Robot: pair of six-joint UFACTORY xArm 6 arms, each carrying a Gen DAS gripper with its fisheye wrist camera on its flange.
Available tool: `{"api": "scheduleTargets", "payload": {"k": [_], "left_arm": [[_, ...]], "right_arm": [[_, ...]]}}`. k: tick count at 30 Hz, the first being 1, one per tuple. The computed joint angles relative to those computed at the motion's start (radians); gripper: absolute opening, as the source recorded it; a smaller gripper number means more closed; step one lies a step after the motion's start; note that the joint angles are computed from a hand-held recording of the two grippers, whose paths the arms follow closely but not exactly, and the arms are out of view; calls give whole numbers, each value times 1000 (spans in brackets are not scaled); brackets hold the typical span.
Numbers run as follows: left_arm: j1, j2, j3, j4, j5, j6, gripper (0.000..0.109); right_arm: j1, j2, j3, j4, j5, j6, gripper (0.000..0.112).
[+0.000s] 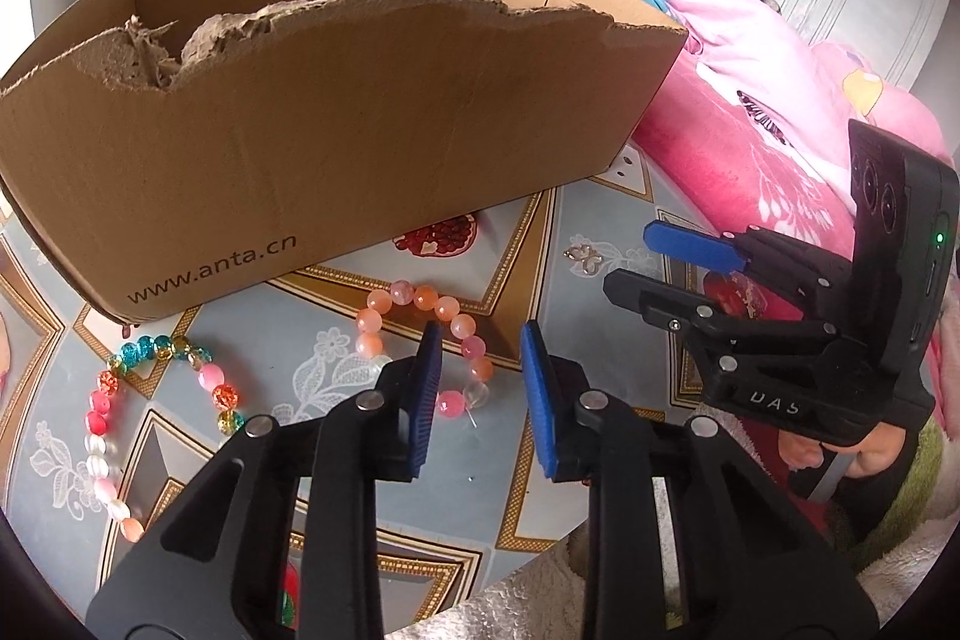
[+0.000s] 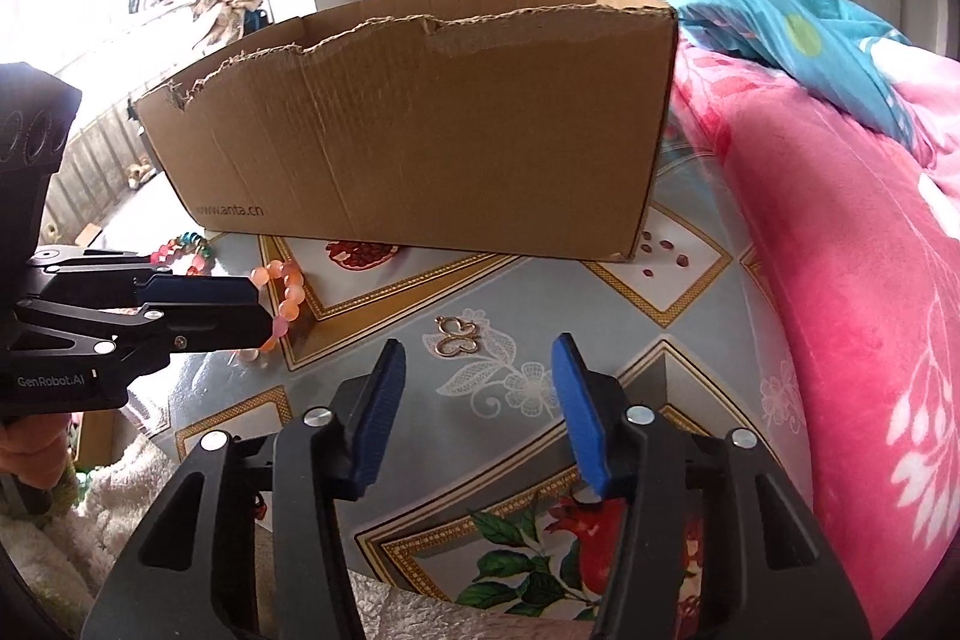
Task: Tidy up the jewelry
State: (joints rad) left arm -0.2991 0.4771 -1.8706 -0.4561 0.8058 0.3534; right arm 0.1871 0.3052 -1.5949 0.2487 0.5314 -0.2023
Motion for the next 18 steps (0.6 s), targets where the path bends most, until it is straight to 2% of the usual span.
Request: {"api": "scheduleTargets", "payload": {"k": [5,9,16,18], "left_arm": [[-2,6,-8,12,6,-2,26],[-4,10,-14,18,7,-5,26],[-5,11,-17,26,8,-8,26],[-5,10,-16,26,8,-7,26]], "right_arm": [[-18,93,-176,108,175,-225,35],[-37,167,-312,119,307,-302,26],[-72,327,-606,144,550,-415,24],[-75,375,-697,136,614,-435,19]]}}
